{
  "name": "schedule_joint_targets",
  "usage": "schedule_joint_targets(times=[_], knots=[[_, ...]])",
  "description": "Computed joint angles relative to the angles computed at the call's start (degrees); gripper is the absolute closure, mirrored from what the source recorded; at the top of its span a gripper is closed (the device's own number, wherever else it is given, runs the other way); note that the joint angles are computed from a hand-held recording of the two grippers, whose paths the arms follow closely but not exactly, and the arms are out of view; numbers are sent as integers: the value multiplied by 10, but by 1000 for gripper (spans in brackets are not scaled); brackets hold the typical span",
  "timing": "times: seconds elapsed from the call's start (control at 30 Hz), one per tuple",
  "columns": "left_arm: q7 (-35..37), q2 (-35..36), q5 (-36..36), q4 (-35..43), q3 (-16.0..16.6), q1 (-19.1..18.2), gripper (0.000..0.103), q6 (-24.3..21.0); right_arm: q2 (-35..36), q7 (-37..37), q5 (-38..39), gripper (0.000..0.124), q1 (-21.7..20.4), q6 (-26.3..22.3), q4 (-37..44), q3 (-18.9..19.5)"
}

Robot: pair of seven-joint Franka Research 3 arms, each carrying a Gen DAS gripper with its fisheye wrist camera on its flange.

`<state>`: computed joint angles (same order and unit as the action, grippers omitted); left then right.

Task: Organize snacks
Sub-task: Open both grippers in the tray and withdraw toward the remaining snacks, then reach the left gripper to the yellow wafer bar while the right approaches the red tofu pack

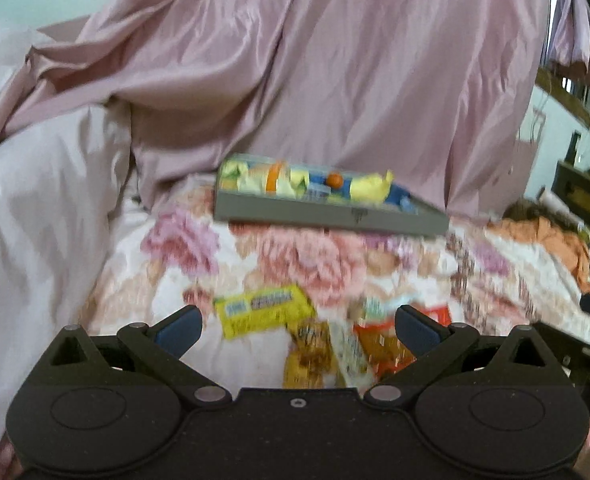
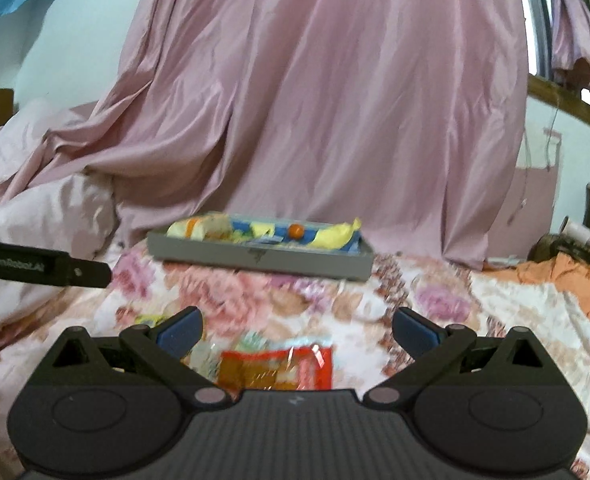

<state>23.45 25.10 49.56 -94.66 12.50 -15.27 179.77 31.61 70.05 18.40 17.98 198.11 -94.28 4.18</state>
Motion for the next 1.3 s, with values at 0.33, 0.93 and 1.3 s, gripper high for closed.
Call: schedule_joint_targets(times=[0.33, 0.93, 1.3], knots=[[132, -21, -97, -37, -102, 68, 1, -67, -17, -10, 15, 21, 78, -96, -8, -89], [402, 37, -244, 69, -171, 125, 1, -179, 13, 85, -75, 21, 33, -311, 82, -63], [502, 104, -306, 156, -187, 149, 1, -178, 84, 99, -96, 21, -4, -470, 224, -35]])
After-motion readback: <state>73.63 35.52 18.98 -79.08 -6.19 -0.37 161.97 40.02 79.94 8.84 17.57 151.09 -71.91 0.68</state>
